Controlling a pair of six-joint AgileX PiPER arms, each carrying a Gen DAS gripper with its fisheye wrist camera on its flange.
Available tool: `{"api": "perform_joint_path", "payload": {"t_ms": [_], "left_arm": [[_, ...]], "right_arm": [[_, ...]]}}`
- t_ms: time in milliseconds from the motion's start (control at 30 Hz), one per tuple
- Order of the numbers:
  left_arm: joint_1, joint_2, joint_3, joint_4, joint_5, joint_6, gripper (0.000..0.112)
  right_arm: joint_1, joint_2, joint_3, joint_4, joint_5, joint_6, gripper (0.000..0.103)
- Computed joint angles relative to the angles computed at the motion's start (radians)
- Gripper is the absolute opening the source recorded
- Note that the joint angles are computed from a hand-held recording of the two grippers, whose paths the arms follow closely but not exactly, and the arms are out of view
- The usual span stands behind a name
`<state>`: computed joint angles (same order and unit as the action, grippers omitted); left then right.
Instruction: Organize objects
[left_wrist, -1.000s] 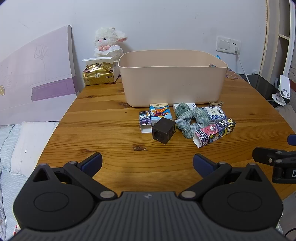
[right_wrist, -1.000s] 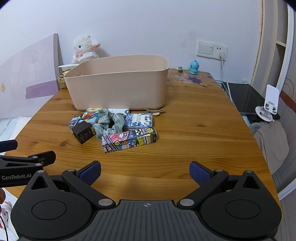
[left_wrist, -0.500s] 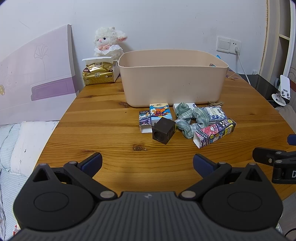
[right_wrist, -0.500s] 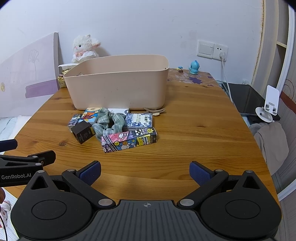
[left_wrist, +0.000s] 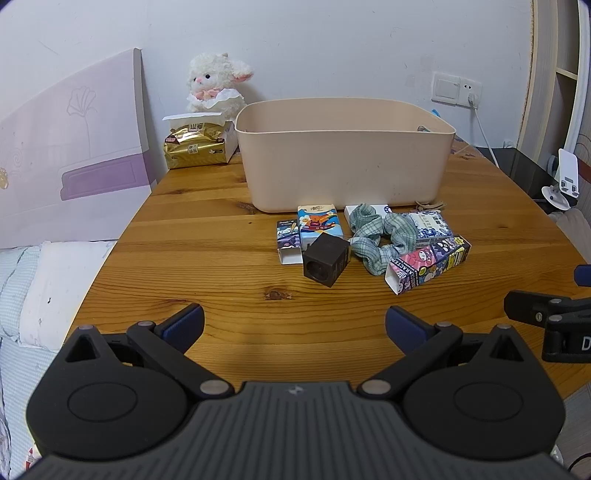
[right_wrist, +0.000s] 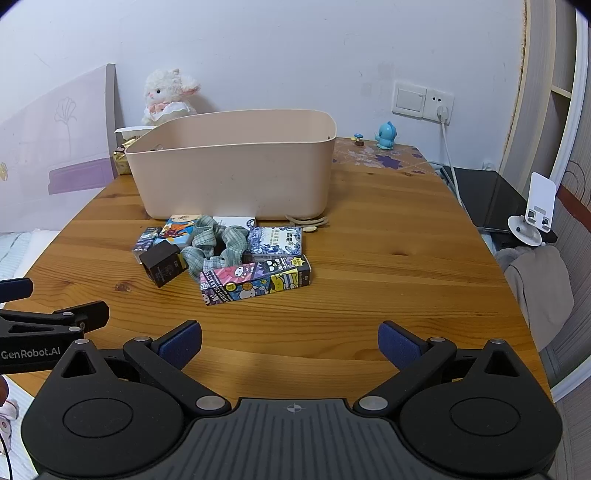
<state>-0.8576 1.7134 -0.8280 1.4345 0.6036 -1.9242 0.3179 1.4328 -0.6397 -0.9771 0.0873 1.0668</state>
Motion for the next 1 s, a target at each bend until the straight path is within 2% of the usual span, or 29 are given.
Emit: {"api": "perform_joint_path", "payload": {"t_ms": [267, 567, 633, 900, 1000], "left_arm": [[0.001, 0.006, -0.001, 0.006, 0.0, -0.01, 0.103], [0.006, 0.014, -0.005, 0.012, -0.007, -0.015, 0.103], [0.009, 0.016, -0.005, 0.013, -0.01, -0.017, 0.103], [0.025, 0.024, -0.012, 0.014, -0.026, -0.01, 0.103], [0.03, 0.028, -0.016, 0.012, -0.032, -0.006, 0.103]], "right_arm": [[0.01, 0.006, -0.003, -0.15, 0.011, 0.152, 0.103], [0.008, 0.01, -0.004, -0.162, 0.009, 0.163, 0.103], [0.009, 0.012, -0.006, -0.155, 0.01, 0.156, 0.103], [-0.003, 0.028, -0.026, 0.053, 0.006, -0.066, 0.103], [-0.005, 0.036, -0.035, 0.079, 0.006, -0.091, 0.103]]}}
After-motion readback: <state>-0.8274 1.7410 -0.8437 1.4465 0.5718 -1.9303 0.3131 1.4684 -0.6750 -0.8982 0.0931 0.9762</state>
